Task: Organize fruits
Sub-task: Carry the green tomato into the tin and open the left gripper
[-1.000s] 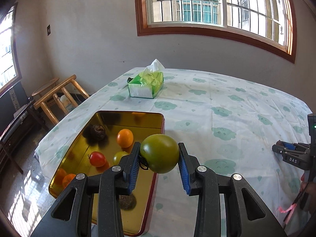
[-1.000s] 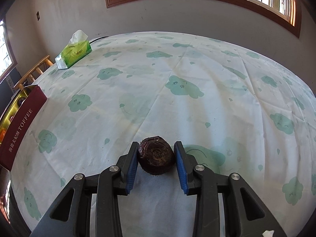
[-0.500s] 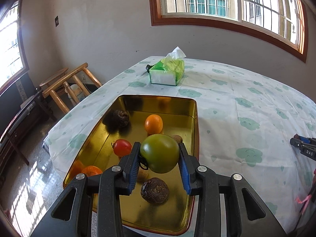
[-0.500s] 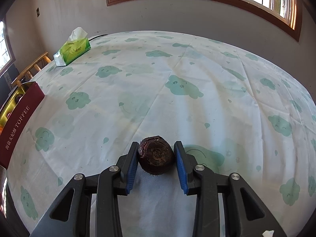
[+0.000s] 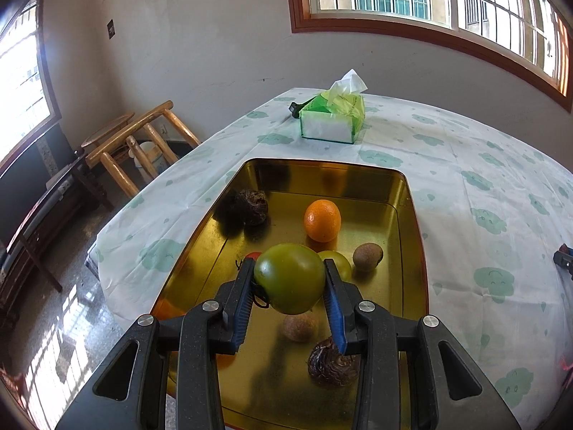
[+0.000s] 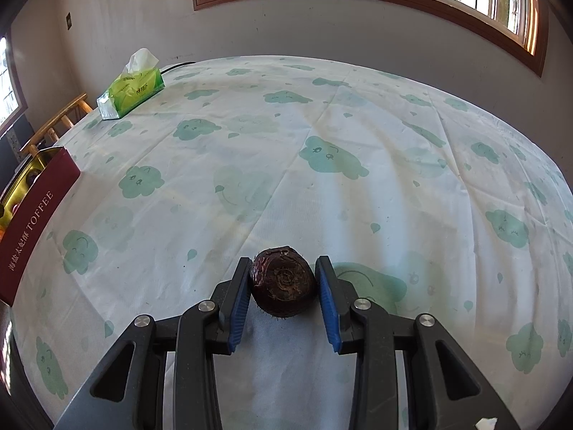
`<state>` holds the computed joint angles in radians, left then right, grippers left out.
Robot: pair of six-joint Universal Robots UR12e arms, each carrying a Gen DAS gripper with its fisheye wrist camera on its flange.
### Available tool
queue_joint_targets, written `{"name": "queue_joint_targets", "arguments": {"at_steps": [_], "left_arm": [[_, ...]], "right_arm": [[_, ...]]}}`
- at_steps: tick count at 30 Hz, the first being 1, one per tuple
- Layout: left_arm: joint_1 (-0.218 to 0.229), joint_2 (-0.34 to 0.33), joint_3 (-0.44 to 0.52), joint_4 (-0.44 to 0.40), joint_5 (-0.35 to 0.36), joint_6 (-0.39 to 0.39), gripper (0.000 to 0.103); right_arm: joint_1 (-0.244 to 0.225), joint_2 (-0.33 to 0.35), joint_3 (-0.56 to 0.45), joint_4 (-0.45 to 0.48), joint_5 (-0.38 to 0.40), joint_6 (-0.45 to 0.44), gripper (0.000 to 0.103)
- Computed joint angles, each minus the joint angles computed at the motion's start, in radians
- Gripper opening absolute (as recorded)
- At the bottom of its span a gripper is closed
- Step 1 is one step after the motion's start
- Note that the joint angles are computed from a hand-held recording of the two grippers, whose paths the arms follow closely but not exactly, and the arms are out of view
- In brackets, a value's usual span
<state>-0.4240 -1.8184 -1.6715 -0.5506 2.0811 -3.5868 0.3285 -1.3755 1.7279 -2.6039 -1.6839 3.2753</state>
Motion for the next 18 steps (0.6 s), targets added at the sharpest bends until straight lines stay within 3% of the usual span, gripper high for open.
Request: {"name": "queue_joint_targets", "arguments": {"at_steps": [18], "left_arm": [[0.038, -0.027, 0.045, -0.076, 0.011, 0.024, 0.038]], "right_arm": [[0.001, 0.001, -0.001, 0.002, -0.005, -0.003, 0.033]]}}
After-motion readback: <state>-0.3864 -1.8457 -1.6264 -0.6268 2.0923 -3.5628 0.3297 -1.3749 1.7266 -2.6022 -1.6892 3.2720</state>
